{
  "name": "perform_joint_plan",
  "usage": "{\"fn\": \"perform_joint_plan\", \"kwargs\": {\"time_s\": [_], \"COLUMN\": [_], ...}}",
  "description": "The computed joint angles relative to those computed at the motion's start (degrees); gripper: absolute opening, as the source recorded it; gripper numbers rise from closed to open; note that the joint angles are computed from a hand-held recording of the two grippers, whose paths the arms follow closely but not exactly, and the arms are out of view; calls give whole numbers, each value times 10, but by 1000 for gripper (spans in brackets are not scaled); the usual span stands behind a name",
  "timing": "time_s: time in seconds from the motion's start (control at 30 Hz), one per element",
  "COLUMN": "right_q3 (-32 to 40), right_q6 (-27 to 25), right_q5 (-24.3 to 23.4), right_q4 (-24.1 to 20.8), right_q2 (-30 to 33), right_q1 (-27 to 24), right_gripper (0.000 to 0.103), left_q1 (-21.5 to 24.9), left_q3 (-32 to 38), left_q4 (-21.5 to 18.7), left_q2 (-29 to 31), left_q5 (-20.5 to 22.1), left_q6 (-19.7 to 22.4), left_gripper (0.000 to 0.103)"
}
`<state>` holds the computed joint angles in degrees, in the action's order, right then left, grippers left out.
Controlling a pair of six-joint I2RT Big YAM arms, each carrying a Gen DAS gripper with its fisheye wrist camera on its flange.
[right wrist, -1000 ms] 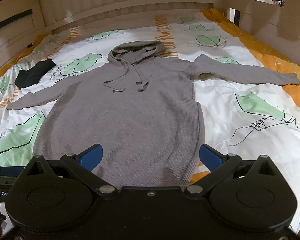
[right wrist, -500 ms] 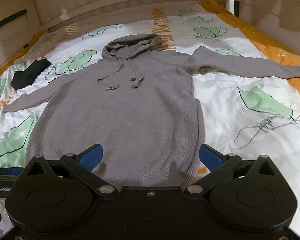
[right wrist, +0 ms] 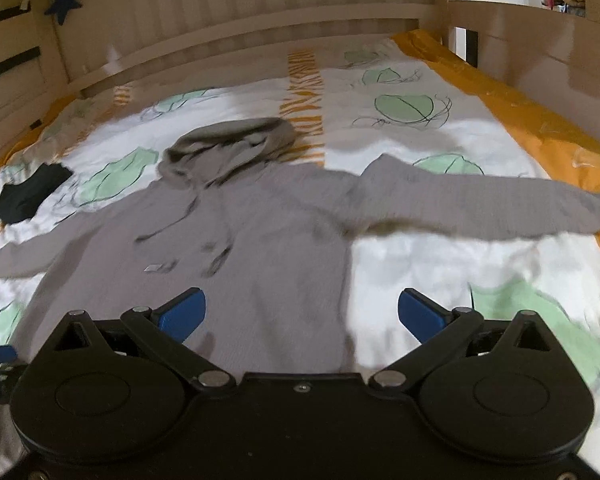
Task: Fold large clothes
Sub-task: 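Move the right tool toward the grey hoodie's sleeve cuff, then close the right tool on the hoodie sleeve cuff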
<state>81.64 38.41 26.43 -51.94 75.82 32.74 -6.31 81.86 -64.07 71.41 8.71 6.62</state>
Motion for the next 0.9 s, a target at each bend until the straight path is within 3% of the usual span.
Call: {"fn": "perform_joint_plan", "kwargs": {"time_s": [0.07,0.13,0.27,0.4,0.47,0.57,0.67,0.7,0.83,0.9], "right_q3": [3,8,12,21,25,24,19,20,42,28], "right_q6": [-14,-21,-7,-20,-21,-11,-11,-17,-35,-6], "right_q5": [-19,-46,-111,-129,-144,-166,-193,-192,-124,-129], "right_q4": [14,26,51,59,59,59,70,69,43,55], "right_q2": [12,28,53,83,96,105,106,107,111,104], "right_q1": [-27,-54,-97,-114,-121,-126,-128,-127,-123,-136], "right_gripper": [100,92,88,74,67,54,22,14,11,10], "left_q1": [-3,-5,-9,-16,-19,-21,-19,-19,-18,-18], "left_q3": [4,6,2,-9,-27,-42,-49,-51,-53,-56], "left_q4": [4,8,19,35,61,78,86,88,93,96], "left_q2": [14,25,41,51,43,36,32,31,31,30], "left_q5": [-5,-8,-16,-33,-37,-41,-32,-31,-27,-26], "left_q6": [-6,-11,-12,-4,17,28,32,34,38,38], "left_gripper": [81,81,81,82,86,88,92,93,93,93]}}
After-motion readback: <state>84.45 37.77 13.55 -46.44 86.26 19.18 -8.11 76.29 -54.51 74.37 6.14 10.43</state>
